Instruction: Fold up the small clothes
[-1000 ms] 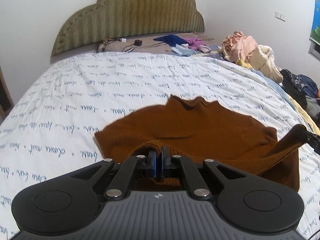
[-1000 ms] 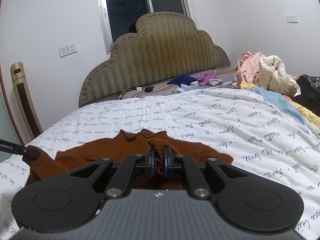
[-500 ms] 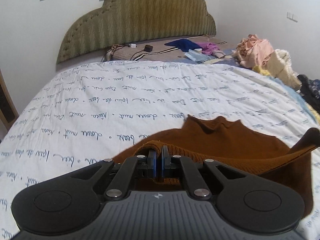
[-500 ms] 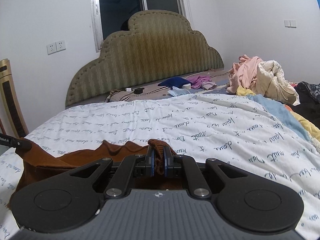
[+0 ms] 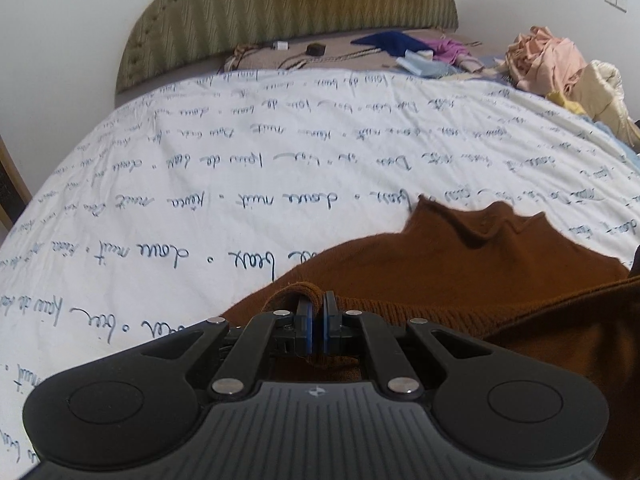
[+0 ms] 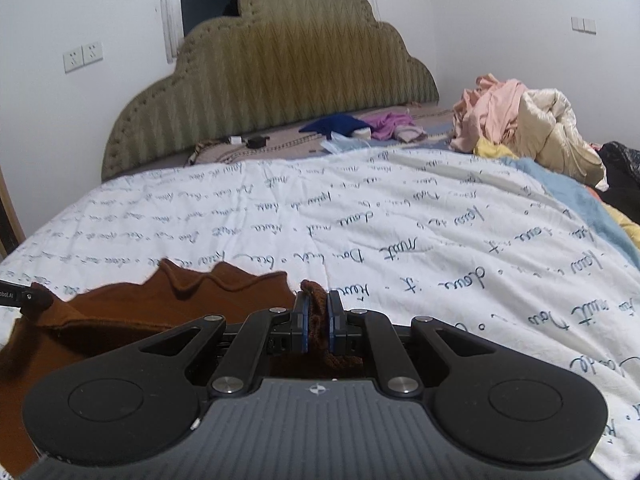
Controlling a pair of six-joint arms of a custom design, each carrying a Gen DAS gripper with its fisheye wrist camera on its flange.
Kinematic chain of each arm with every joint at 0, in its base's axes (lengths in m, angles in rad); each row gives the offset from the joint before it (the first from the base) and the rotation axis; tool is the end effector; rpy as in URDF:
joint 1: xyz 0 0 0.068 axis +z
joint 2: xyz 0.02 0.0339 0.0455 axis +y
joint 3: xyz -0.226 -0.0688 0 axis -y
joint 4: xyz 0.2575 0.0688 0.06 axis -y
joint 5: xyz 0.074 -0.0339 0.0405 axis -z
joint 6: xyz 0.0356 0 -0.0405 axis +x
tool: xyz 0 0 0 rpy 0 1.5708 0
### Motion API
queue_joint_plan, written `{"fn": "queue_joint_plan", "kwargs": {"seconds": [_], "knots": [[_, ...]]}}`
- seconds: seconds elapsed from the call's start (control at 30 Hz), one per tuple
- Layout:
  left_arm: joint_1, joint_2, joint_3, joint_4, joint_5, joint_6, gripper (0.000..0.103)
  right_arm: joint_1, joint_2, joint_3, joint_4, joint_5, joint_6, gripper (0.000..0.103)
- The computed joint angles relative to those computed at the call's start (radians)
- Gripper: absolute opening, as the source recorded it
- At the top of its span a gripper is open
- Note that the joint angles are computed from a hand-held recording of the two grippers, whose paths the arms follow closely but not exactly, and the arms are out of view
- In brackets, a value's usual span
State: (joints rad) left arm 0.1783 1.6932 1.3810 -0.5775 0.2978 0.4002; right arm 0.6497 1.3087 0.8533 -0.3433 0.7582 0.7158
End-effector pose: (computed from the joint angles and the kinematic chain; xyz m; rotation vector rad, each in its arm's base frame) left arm 0.3749 0.0570 0.2319 0.3937 2.3781 -0.1028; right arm 0.2447 0.1552 0.2009 0.4078 2.0802 -0.1101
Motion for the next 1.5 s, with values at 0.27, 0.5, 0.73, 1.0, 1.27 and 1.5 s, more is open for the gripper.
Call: {"fn": "queue_joint_plan", "kwargs": {"seconds": [0.27, 0.5, 0.73, 1.0, 1.27, 1.5], "knots": [[-0.020, 0.039, 0.015, -0.001, -0.041, 0.011, 0.006, -0.047, 0.057, -0.006, 0.033, -0.054, 0.011, 0.013], [-0.014, 0.082, 0.080, -0.047, -0.033, -0.011, 0.015, -0.077, 0.093, -0.006, 0.055, -0.097, 0.003, 0.020], [0.006, 0.006, -0.007, 0.092, -0.062, -0.053, 0.084, -0.068, 0.085, -0.007, 0.040, -0.068, 0.012, 0.058], [0.004, -0.183, -0.225, 0.231, -0.078, 0.007, 0.084, 0.090, 0.112, 0.056, 0.006, 0.105, -0.104, 0.073], [-0.019, -0.104, -0.224, 0.329, -0.249, 0.048, 0.084, 0.061, 0.264, 0.183, -0.128, 0.017, -0.094, 0.086], [0.084, -0.021, -0.071, 0.180, -0.151, -0.058, 0.084, 0.149, 0.211, 0.153, -0.123, 0.043, -0.073, 0.090]]}}
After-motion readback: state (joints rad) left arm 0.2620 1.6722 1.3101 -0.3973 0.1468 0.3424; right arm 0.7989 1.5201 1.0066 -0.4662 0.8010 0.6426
